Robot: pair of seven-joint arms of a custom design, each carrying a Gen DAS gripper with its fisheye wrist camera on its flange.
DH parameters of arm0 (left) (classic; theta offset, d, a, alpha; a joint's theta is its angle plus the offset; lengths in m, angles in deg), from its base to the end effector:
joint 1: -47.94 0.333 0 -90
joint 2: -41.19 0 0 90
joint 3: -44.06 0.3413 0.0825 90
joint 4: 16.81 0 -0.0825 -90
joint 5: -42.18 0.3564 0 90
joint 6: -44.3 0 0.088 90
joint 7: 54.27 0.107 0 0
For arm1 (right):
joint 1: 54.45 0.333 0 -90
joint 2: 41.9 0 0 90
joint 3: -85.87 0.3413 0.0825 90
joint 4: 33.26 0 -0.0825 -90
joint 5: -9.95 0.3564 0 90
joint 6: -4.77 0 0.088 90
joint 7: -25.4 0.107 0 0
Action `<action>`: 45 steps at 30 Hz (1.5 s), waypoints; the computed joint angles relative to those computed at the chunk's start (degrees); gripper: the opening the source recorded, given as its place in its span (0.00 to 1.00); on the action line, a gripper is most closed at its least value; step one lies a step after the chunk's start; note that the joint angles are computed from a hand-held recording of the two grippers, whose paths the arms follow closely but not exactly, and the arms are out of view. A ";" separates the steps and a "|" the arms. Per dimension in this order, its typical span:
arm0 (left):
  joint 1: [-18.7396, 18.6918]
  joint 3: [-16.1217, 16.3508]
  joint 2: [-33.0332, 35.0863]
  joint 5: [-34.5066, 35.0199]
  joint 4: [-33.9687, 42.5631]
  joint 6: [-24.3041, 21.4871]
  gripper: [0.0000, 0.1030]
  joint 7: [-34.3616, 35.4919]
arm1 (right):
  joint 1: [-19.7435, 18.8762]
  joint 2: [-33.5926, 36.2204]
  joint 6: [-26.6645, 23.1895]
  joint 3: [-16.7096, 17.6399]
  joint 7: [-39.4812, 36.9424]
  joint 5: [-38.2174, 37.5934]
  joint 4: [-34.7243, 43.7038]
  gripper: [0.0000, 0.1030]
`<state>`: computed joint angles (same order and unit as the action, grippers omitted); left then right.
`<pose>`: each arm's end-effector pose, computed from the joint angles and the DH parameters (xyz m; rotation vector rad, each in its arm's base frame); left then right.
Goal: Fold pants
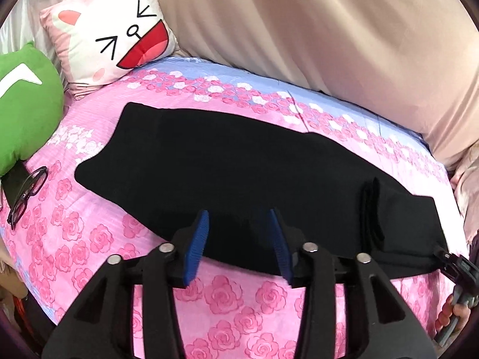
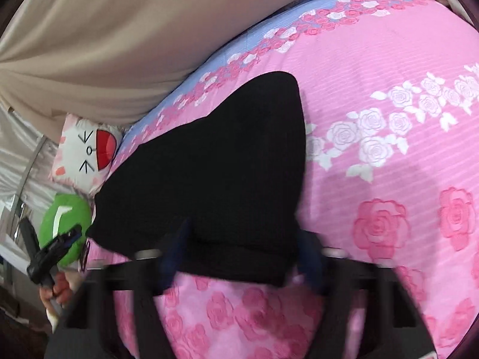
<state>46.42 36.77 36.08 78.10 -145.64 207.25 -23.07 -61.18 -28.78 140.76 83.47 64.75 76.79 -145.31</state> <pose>0.5132 -0.1127 0.5148 -2.0613 1.4729 -0.7493 0.6012 -0.0848 0.4257 -1.5355 1.6734 0.0766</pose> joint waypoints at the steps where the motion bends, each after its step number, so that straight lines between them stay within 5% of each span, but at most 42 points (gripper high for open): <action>1: -0.15 -0.12 0.42 -0.26 0.44 -0.48 0.41 0.31 | -0.67 0.43 -1.53 0.42 -1.09 3.17 0.31 0.23; 6: -0.88 -0.48 0.66 -1.83 1.22 -2.71 0.41 0.83 | 0.36 -4.78 4.88 -0.16 -6.60 6.96 -3.61 0.13; 19: -3.09 -1.81 3.20 -0.37 4.86 -9.61 0.42 -0.14 | -3.49 -8.56 11.44 -5.45 -6.34 1.67 -8.33 0.15; 22: -3.57 -1.81 5.67 -1.64 6.32 -9.57 0.42 0.81 | -4.67 -8.42 9.84 -6.24 -4.29 -1.76 -8.91 0.26; 24: -3.88 -1.85 7.24 -2.32 7.38 -9.78 0.42 1.46 | -3.27 -10.45 18.02 -5.27 -3.75 -3.31 -11.70 0.39; 26: -4.11 -1.86 8.38 -2.92 8.10 -9.82 0.42 1.76 | -0.72 -14.69 27.58 -3.19 -16.94 7.79 -14.77 0.49; 28: -4.14 -1.84 8.66 -3.96 8.06 -9.00 0.42 2.52 | 1.62 -17.86 28.58 -3.23 -26.56 15.40 -15.82 0.62; 32: -3.98 -1.51 7.74 -4.08 6.86 -7.21 0.43 2.64 | 5.62 -20.17 18.94 -1.69 -23.86 2.33 -17.92 0.66; 37: -2.80 -0.58 4.20 -2.79 3.06 -5.43 0.50 1.53 | 11.46 -15.98 25.27 2.03 -21.36 -8.64 -18.98 0.66; 38: -2.53 -0.45 3.63 -2.54 2.42 -5.30 0.50 1.43 | 12.10 -14.50 27.14 2.42 -18.55 -11.64 -18.66 0.62; 41: -1.35 0.29 1.88 -2.44 0.12 -4.14 0.50 1.34 | 12.57 -11.37 29.02 1.90 -10.75 -15.18 -16.24 0.16; 43: -0.59 0.82 1.04 -3.07 -1.25 -2.84 0.50 1.65 | 11.16 -10.58 22.47 0.88 -8.09 -12.81 -12.49 0.14; 45: 0.17 1.19 0.45 -3.34 -2.32 -1.71 0.50 1.53 | 11.02 -10.79 22.68 1.35 -9.44 -8.68 -10.36 0.14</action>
<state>46.59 37.95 36.53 74.76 -147.96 205.54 -21.53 -50.16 -39.58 163.44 84.82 55.31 68.11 -155.67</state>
